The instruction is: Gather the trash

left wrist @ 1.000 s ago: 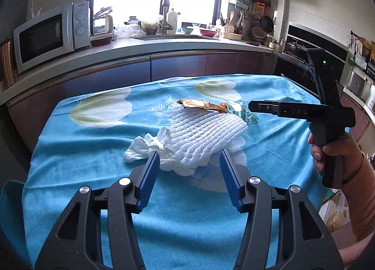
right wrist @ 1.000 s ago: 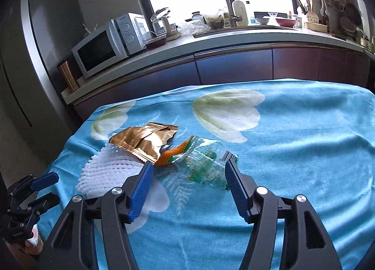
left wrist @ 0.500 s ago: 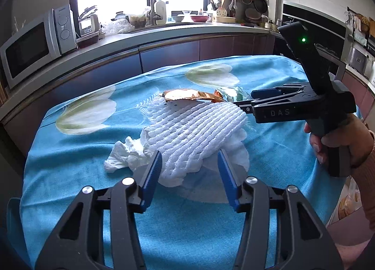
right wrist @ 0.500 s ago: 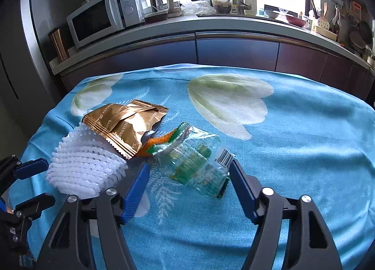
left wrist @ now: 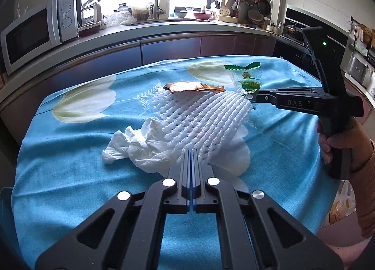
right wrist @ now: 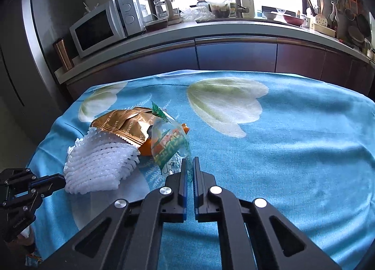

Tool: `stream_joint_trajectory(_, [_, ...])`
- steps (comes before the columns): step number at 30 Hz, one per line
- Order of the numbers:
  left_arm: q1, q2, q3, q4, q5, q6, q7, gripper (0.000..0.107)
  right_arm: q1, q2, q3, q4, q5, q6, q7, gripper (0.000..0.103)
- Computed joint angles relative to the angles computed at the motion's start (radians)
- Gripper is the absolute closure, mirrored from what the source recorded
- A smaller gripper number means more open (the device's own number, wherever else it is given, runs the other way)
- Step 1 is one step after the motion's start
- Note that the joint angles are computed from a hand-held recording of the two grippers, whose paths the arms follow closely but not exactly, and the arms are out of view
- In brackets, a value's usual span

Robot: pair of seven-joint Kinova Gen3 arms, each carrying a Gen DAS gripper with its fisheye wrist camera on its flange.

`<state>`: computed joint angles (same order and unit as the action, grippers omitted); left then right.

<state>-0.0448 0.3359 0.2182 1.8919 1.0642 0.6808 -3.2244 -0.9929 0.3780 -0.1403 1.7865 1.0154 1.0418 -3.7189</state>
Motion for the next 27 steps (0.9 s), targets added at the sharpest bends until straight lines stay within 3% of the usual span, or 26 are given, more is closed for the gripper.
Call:
stream_joint_trajectory(10, [-0.068, -0.017, -0.046, -0.005, 0.027, 0.159, -0.023, 0.106, -0.041, -0.049, -0.039, 0.057, 0.122, -0.006, -0.141, 0.100])
stream_joint_trajectory(18, [-0.028, -0.003, -0.051, -0.026, -0.019, 0.101, 0.051, 0.062, -0.022, -0.043, -0.049, 0.076, 0.188, -0.092, -0.198, 0.100])
stream_joint_trajectory(23, [-0.032, 0.026, -0.041, -0.068, -0.039, 0.129, 0.127, 0.054, -0.029, -0.041, -0.057, 0.082, 0.234, -0.127, -0.217, 0.100])
stream_joint_trajectory(27, [-0.027, 0.051, -0.032, -0.102, -0.057, 0.127, 0.196, 0.054, -0.030, -0.034, -0.061, 0.072, 0.252, -0.149, -0.203, 0.100])
